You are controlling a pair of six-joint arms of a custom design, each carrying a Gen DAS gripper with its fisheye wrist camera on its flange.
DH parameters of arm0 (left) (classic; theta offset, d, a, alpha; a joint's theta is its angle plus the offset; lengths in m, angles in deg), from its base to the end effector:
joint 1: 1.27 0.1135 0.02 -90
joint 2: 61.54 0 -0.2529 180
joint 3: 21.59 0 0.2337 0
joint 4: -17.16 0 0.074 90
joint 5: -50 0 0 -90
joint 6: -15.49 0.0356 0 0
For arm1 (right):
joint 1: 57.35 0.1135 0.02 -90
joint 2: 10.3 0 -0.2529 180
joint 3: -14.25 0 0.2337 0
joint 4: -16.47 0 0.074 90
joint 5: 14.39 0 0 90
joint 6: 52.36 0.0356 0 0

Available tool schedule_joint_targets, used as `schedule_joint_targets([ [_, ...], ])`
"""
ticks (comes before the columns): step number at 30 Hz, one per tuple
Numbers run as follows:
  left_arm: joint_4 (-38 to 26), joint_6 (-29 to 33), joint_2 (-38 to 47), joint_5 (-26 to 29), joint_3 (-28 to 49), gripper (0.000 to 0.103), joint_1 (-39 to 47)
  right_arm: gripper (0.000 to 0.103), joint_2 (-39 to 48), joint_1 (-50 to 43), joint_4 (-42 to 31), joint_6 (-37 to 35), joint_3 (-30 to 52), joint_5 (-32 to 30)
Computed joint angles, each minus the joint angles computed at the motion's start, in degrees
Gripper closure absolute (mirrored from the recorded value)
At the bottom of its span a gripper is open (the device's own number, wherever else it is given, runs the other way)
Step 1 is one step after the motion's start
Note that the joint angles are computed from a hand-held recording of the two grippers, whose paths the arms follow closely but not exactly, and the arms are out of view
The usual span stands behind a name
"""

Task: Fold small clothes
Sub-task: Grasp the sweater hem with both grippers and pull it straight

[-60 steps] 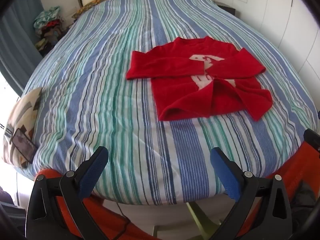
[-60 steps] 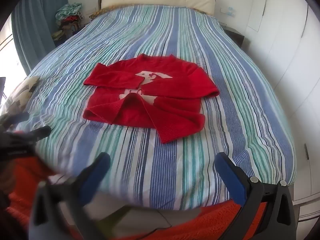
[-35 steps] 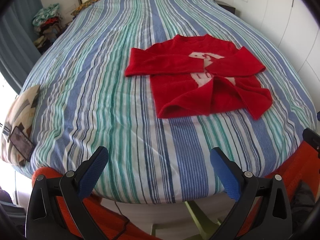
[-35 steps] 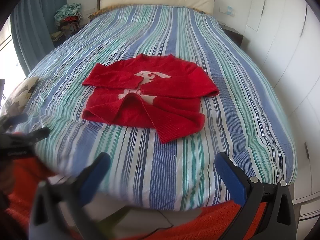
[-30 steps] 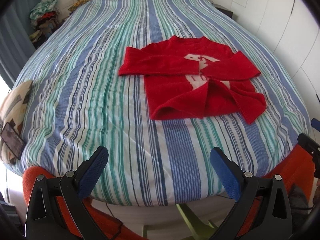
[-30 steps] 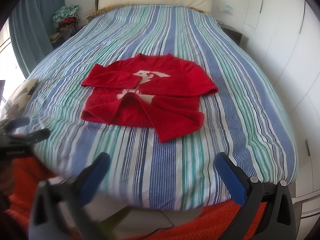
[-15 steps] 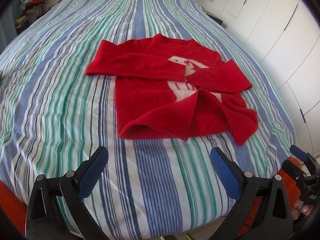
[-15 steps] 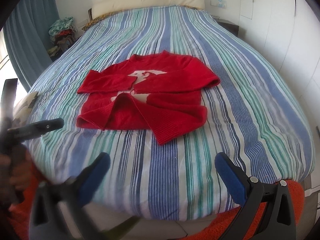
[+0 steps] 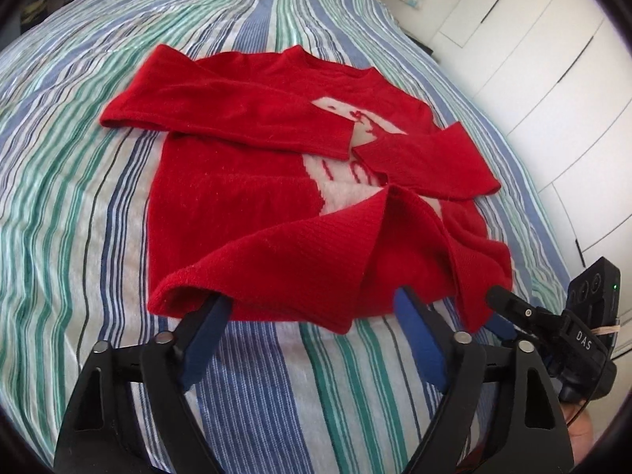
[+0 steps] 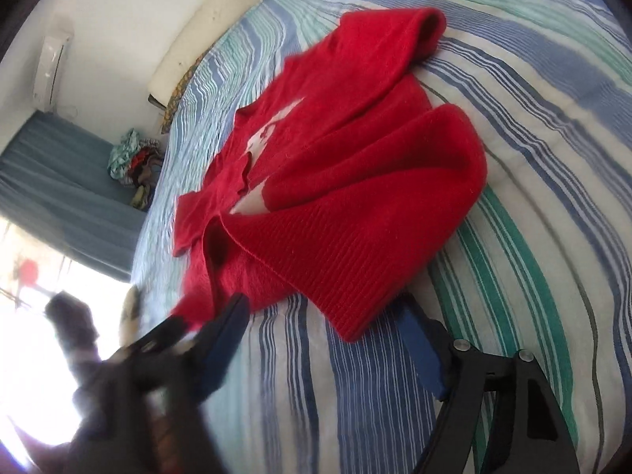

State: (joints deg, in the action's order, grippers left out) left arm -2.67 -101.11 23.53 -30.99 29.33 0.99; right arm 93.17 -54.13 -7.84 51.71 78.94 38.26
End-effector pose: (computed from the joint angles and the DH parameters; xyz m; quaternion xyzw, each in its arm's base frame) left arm 0.2559 0.0045 0.1460 -0.2127 0.9242 -0.1380 0.2856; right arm 0.3057 0.0388 0.1218 0.0129 0.9243 0.3410 0.1711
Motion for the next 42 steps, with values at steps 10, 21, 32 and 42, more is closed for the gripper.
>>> schedule_joint_targets([
  [10,-10.6,11.2,-9.1,17.7,0.2,0.099,13.5,0.098,-3.8,-5.9,-11.7,-8.0,4.1,-7.1],
  [21,-31.1,30.3,-12.9,11.5,-3.3,0.091,12.5,0.098,2.8,-10.2,-47.6,-34.2,20.3,8.3],
  [32,-22.6,19.9,-8.5,16.7,-7.1,0.102,10.4,0.064,9.5,-7.8,-42.9,-31.8,19.3,5.9],
  [42,-43.5,26.4,-23.0,8.9,-2.2,0.102,16.8,0.099,1.4,-9.9,-53.7,-36.5,22.4,13.8],
])
